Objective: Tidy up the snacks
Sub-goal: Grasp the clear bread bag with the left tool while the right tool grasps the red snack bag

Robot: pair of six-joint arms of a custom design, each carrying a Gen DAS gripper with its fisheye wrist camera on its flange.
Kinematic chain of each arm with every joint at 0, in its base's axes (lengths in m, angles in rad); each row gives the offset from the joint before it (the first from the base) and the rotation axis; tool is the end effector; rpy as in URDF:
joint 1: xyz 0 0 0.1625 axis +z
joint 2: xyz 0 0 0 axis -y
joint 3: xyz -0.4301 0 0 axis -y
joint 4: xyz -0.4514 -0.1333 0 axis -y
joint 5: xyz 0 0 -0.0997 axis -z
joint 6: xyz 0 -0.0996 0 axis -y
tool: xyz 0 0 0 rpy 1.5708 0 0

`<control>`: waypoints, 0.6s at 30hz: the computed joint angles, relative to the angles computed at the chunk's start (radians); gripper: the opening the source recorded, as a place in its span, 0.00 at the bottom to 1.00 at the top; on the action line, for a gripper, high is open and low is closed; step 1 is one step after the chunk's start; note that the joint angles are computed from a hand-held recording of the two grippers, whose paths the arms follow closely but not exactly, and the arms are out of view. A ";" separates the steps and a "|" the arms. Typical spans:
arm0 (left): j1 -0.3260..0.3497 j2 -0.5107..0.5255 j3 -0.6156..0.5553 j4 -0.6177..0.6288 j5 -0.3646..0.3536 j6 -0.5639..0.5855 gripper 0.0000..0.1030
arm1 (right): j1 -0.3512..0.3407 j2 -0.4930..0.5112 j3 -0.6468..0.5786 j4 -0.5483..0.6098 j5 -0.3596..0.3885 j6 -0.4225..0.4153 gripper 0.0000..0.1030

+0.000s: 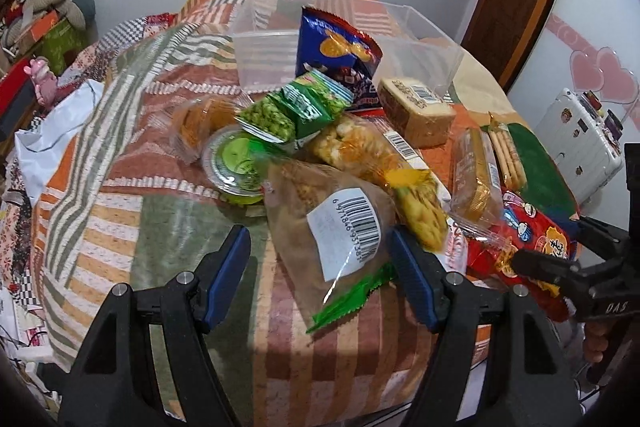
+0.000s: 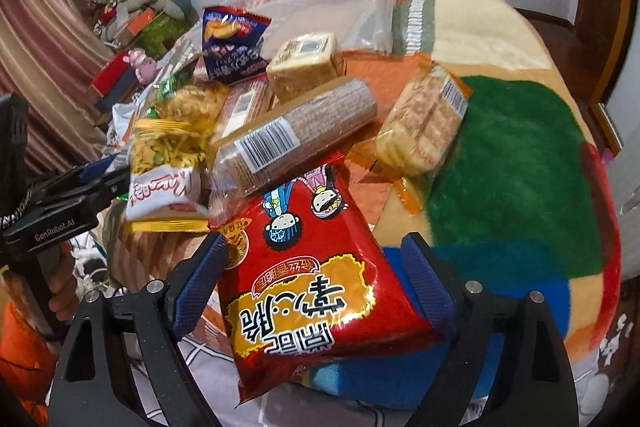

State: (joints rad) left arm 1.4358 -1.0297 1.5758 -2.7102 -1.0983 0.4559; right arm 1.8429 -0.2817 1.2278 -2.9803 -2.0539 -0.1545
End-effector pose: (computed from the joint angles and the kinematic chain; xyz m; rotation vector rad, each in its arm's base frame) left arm 0.0775 -0.7568 0.2789 0.5542 2.4553 -0.6609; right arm 0.3004 -0.7527 -0.1184 0.4050 -2.5875 0.6537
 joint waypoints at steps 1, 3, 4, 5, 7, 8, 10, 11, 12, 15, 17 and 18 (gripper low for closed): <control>0.002 0.005 -0.007 0.012 -0.002 -0.007 0.70 | 0.000 0.001 -0.001 0.002 -0.001 -0.004 0.87; 0.005 0.018 -0.023 0.040 -0.008 -0.020 0.70 | 0.000 0.005 -0.011 0.014 0.001 -0.008 0.93; 0.006 0.022 -0.026 0.046 -0.008 -0.024 0.70 | 0.001 0.009 -0.018 0.020 0.000 -0.013 0.94; 0.007 0.029 -0.033 0.052 -0.008 -0.027 0.70 | 0.003 0.013 -0.023 0.025 -0.004 -0.020 0.96; 0.009 0.037 -0.039 0.053 -0.011 -0.029 0.70 | 0.006 0.021 -0.034 0.035 -0.015 -0.040 0.97; 0.010 0.041 -0.043 0.052 -0.015 -0.031 0.70 | 0.009 0.028 -0.042 0.034 -0.026 -0.055 0.97; 0.014 0.045 -0.047 0.050 -0.025 -0.039 0.69 | 0.012 0.037 -0.051 0.035 -0.043 -0.081 0.98; 0.017 0.045 -0.050 0.055 -0.035 -0.043 0.65 | 0.012 0.038 -0.052 0.035 -0.047 -0.093 0.97; 0.018 0.044 -0.050 0.057 -0.038 -0.044 0.63 | 0.012 0.039 -0.052 0.032 -0.053 -0.105 0.95; 0.022 0.041 -0.048 0.058 -0.047 -0.031 0.56 | 0.009 0.037 -0.047 0.011 -0.055 -0.117 0.86; 0.020 0.035 -0.038 0.042 -0.042 -0.014 0.54 | 0.006 0.028 -0.037 -0.002 -0.051 -0.111 0.78; 0.019 0.030 -0.029 0.033 -0.039 -0.006 0.52 | 0.006 0.029 -0.039 -0.004 -0.049 -0.108 0.73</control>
State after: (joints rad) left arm 1.4544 -0.9996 1.5465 -2.6769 -1.1373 0.4497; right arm 1.8486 -0.2527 1.1884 -2.9842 -2.1028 -0.2622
